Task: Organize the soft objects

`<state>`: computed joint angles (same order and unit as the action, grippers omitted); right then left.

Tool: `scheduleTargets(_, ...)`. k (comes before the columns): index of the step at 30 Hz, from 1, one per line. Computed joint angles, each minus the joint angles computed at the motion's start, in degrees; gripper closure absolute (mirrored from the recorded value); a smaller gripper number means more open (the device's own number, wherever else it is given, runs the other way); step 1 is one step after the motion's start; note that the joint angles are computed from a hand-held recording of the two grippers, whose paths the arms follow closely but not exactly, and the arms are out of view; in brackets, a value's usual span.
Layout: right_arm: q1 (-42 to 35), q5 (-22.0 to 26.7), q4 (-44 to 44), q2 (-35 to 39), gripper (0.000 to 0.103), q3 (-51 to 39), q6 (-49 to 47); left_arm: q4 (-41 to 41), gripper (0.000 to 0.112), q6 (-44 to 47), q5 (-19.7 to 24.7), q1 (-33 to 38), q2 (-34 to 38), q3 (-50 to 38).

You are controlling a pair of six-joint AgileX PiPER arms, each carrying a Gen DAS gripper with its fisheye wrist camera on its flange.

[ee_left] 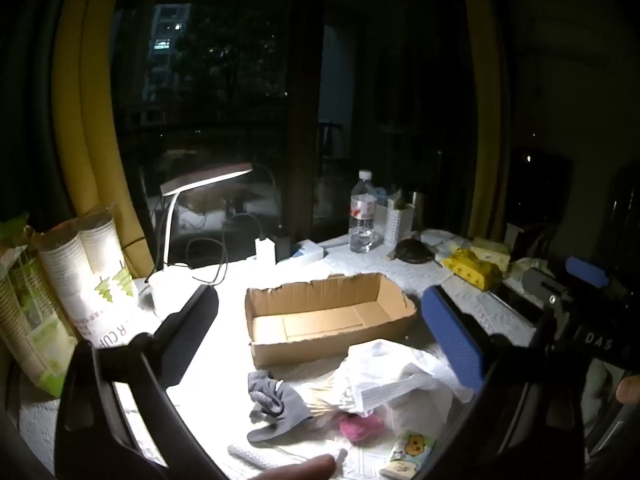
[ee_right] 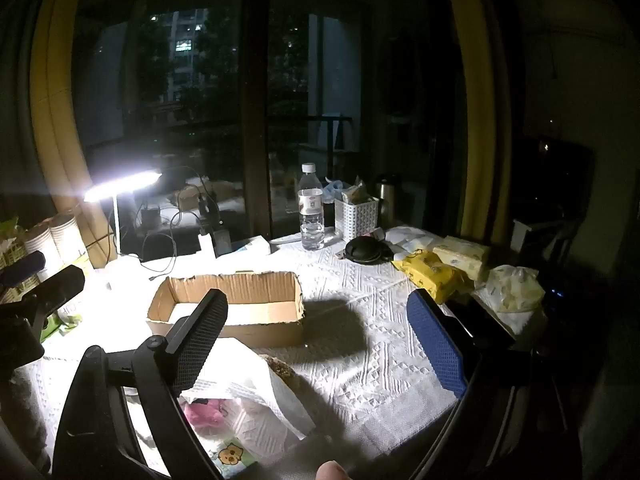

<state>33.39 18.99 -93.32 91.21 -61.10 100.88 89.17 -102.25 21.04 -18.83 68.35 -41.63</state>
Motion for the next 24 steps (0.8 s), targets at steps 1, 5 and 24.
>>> scheduleTargets(1,0.0,0.0,0.0,0.0,0.009,0.0,0.0,1.9,0.01,-1.9,0.2,-0.1,0.0,0.3)
scheduleTargets(5,0.2,0.2,0.4,0.1,0.01,-0.2,-0.3,2.7,0.01,-2.8,0.2,0.1,-0.3,0.4)
scheduleTargets(24,0.2,0.1,0.6,-0.2,0.01,-0.1,-0.7,-1.0,0.01,0.6,1.1,-1.8,-0.5,-0.5)
